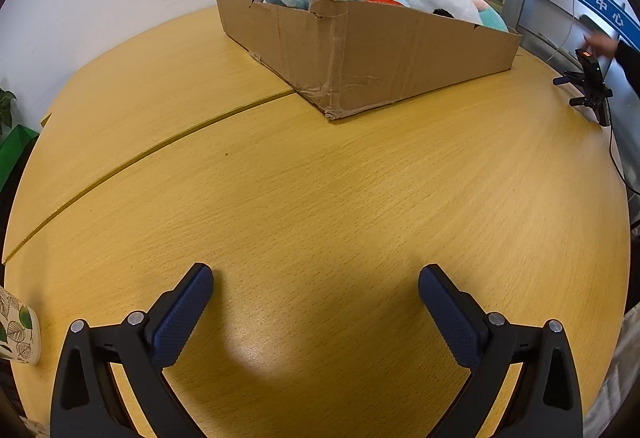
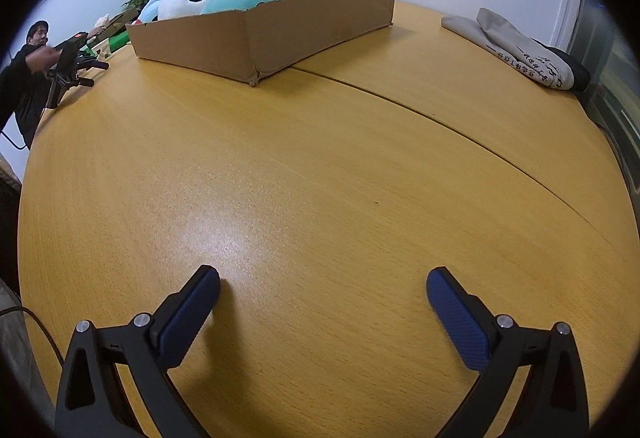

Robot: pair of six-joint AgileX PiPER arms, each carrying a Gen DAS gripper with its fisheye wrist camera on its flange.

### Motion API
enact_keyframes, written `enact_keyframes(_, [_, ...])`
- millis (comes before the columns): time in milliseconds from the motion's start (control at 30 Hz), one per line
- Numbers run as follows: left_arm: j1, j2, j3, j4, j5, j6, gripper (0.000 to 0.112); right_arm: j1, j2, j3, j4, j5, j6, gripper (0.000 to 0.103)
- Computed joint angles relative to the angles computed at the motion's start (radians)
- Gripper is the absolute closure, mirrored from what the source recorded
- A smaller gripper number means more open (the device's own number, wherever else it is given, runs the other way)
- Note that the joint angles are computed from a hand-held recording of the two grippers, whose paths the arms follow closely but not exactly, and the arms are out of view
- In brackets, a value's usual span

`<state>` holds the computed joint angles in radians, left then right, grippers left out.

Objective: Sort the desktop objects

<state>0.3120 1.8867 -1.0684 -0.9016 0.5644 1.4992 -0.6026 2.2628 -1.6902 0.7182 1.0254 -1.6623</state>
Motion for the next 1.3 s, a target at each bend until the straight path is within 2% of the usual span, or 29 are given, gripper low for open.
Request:
enact_keyframes(400, [-0.008,0.002,-0.007,0.007,-0.017,-0.038,0.009,0.000,-0.004,0.007,0.004,-0.006,-0.006,0.000])
enact_keyframes(1300, [0.016,0.000,-0.015,0.016,0.004,-0.031,0.009,0.003,-0.010,0.015,0.006,-0.008,-0.006,0.000])
